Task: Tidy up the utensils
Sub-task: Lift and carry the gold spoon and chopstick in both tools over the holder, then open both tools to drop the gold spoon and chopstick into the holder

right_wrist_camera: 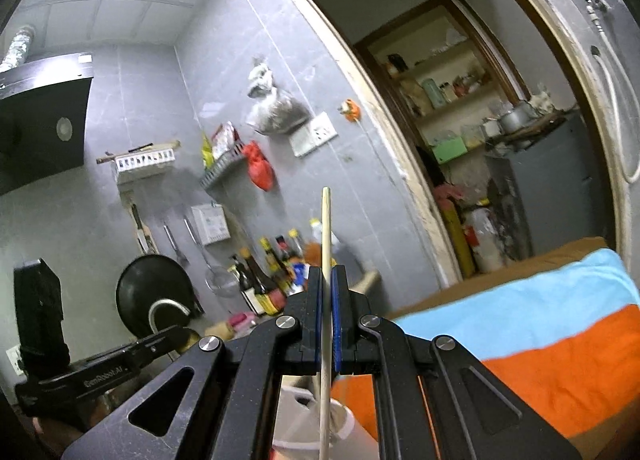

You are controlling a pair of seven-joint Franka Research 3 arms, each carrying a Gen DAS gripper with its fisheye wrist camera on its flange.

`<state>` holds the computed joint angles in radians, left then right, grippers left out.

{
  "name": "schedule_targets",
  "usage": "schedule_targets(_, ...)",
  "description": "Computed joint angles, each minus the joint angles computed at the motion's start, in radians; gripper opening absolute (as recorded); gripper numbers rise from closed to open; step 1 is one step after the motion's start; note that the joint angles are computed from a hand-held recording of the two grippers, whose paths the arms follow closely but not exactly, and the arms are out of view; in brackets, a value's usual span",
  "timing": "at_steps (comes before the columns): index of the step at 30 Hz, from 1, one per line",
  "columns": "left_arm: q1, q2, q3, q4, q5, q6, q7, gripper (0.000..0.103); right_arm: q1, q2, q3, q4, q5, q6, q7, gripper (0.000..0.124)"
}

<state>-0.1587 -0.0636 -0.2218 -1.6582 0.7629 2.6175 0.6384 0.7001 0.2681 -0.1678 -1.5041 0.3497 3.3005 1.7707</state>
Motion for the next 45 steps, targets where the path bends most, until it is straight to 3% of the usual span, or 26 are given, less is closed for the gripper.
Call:
schedule_targets(2, 0.016, 0.002, 0.011, 0.007, 0.033, -0.001, -0.020, 0.003, 0.070, 0.069, -0.086, 0.094, -0.003, -0.014, 0.030, 0.004)
schedule_targets(4, 0.030, 0.010, 0.016, 0.018, 0.087, -0.011, -0.049, 0.003, 0.090, 0.118, -0.118, 0.159, -0.007, -0.029, 0.055, 0.004)
schedule_targets(8, 0.043, 0.049, 0.032, 0.049, 0.157, -0.013, -0.081, 0.003, 0.171, 0.222, -0.260, 0.276, -0.046, -0.070, 0.162, 0.004)
schedule_targets(11, 0.040, 0.077, 0.044, 0.061, 0.189, -0.012, -0.077, 0.003, 0.197, 0.257, -0.314, 0.294, -0.075, -0.075, 0.228, 0.004)
schedule_targets(13, 0.033, 0.093, 0.051, 0.062, 0.233, -0.014, -0.093, 0.003, 0.244, 0.295, -0.400, 0.312, -0.091, -0.099, 0.296, 0.004)
schedule_targets(17, 0.017, 0.108, 0.061, 0.056, 0.329, -0.024, -0.156, 0.003, 0.299, 0.346, -0.509, 0.319, -0.119, -0.107, 0.412, 0.004)
schedule_targets(20, 0.007, 0.120, 0.067, 0.052, 0.363, -0.027, -0.195, 0.003, 0.319, 0.380, -0.560, 0.336, -0.150, -0.125, 0.475, 0.004)
schedule_targets(26, -0.008, 0.128, 0.071, 0.035, 0.429, -0.011, -0.226, 0.003, 0.301, 0.397, -0.542, 0.362, -0.244, -0.149, 0.511, 0.004)
schedule_targets(29, -0.005, 0.125, 0.072, 0.020, 0.390, 0.019, -0.190, 0.004, 0.273, 0.382, -0.489, 0.359, -0.288, -0.157, 0.509, 0.004)
schedule_targets(33, 0.019, 0.105, 0.074, -0.023, 0.202, 0.116, -0.097, 0.006, 0.225, 0.338, -0.392, 0.331, -0.349, -0.166, 0.481, 0.004)
schedule_targets(37, 0.042, 0.086, 0.072, -0.072, -0.031, 0.208, 0.042, 0.007, 0.214, 0.301, -0.360, 0.297, -0.415, -0.168, 0.477, 0.006)
schedule_targets(40, 0.051, 0.086, 0.065, -0.088, -0.242, 0.229, 0.172, 0.007, 0.187, 0.265, -0.308, 0.270, -0.444, -0.187, 0.461, 0.010)
schedule_targets(43, 0.053, 0.084, 0.059, -0.101, -0.406, 0.240, 0.271, 0.007, 0.170, 0.226, -0.271, 0.232, -0.479, -0.201, 0.472, 0.025)
schedule_targets(45, 0.051, 0.082, 0.057, -0.106, -0.455, 0.240, 0.301, 0.008, 0.172, 0.207, -0.269, 0.211, -0.509, -0.197, 0.494, 0.027)
